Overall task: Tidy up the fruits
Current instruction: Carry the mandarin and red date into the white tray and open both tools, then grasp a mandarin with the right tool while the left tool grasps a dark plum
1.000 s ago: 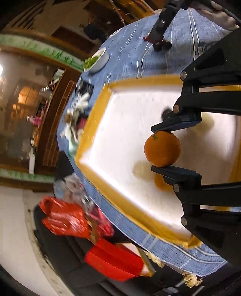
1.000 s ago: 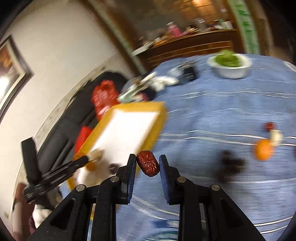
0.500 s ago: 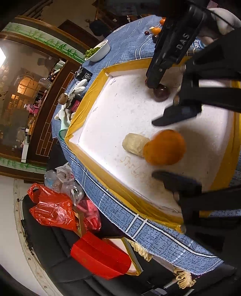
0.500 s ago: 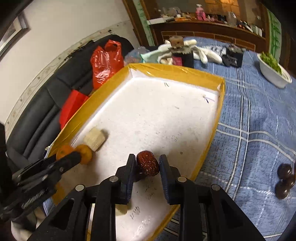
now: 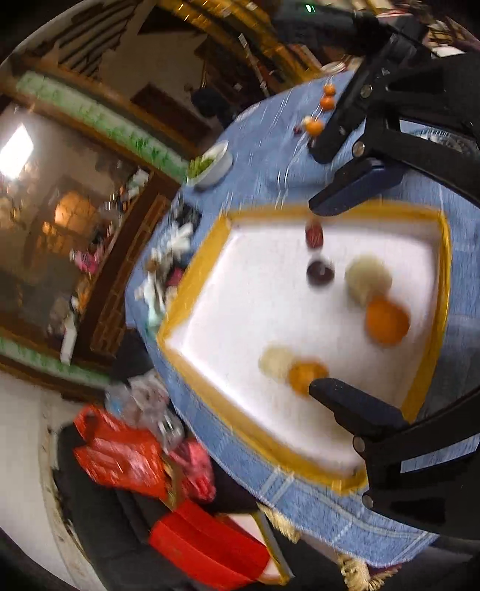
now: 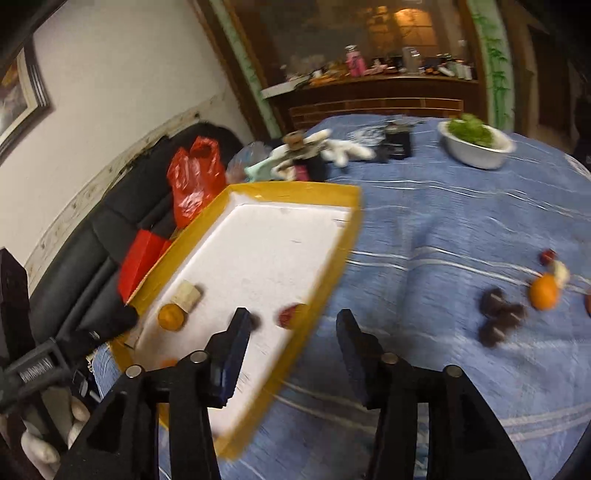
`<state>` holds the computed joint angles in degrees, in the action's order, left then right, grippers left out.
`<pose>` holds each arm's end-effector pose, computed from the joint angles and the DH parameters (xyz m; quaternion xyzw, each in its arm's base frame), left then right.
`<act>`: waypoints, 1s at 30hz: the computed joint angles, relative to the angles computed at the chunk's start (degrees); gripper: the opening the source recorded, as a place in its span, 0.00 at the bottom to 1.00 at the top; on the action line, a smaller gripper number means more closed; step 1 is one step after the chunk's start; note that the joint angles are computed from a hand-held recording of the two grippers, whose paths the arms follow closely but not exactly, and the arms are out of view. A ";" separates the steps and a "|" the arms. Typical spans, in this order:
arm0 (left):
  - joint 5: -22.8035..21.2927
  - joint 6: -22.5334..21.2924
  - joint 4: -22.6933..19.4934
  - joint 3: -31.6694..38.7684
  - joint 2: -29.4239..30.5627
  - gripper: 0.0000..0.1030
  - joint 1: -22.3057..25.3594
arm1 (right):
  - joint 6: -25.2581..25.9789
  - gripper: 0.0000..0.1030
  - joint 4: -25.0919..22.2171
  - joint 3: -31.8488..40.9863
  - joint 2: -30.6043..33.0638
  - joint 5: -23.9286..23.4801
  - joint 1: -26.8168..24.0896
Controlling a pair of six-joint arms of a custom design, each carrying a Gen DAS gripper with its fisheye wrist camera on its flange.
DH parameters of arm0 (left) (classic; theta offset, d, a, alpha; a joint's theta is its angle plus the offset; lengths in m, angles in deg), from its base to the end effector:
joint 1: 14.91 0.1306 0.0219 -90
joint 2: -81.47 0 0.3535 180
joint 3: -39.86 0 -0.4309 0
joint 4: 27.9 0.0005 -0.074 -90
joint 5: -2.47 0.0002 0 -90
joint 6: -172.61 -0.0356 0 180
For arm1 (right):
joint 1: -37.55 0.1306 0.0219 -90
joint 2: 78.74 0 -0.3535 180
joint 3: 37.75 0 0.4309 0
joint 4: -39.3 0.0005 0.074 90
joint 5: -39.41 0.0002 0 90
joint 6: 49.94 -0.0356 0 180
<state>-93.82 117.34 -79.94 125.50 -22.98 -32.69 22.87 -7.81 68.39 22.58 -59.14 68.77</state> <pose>0.4192 -0.1309 0.4751 -0.1565 0.8987 -0.1349 0.3867 0.5117 0.3158 0.4398 -0.1413 0.9015 0.2275 0.3399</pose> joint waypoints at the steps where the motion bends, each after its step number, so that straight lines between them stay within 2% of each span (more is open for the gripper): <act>1: 0.29 -0.63 0.80 0.13 -0.01 0.86 -0.98 | -0.25 0.52 0.41 -1.98 -1.62 0.49 -0.48; 4: 0.46 -3.01 2.98 0.90 0.59 0.86 -4.33 | -1.17 0.52 1.76 -7.38 -6.35 2.32 -2.02; 6: -0.48 -4.13 2.70 2.97 2.75 0.86 -6.91 | -2.07 0.52 2.79 -10.78 -9.58 3.12 -3.46; 10: 1.28 -7.43 -3.10 11.00 10.53 0.86 -11.43 | -4.20 0.53 4.72 -17.05 -15.79 3.91 -6.90; 13: 0.33 -8.68 -5.11 14.92 14.24 0.86 -14.74 | -5.28 0.54 5.76 -20.88 -19.45 3.94 -9.44; 25: -1.64 -9.61 -10.42 24.48 22.96 0.86 -21.01 | -7.01 0.54 8.23 -28.14 -25.65 -0.55 -16.75; 30: -0.02 -10.74 -11.65 27.40 25.58 0.86 -22.38 | -8.02 0.54 8.41 -29.71 -26.83 -1.71 -19.18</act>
<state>-93.84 106.61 -91.59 152.91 2.59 -55.07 14.85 0.60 38.68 -4.25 -60.85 49.59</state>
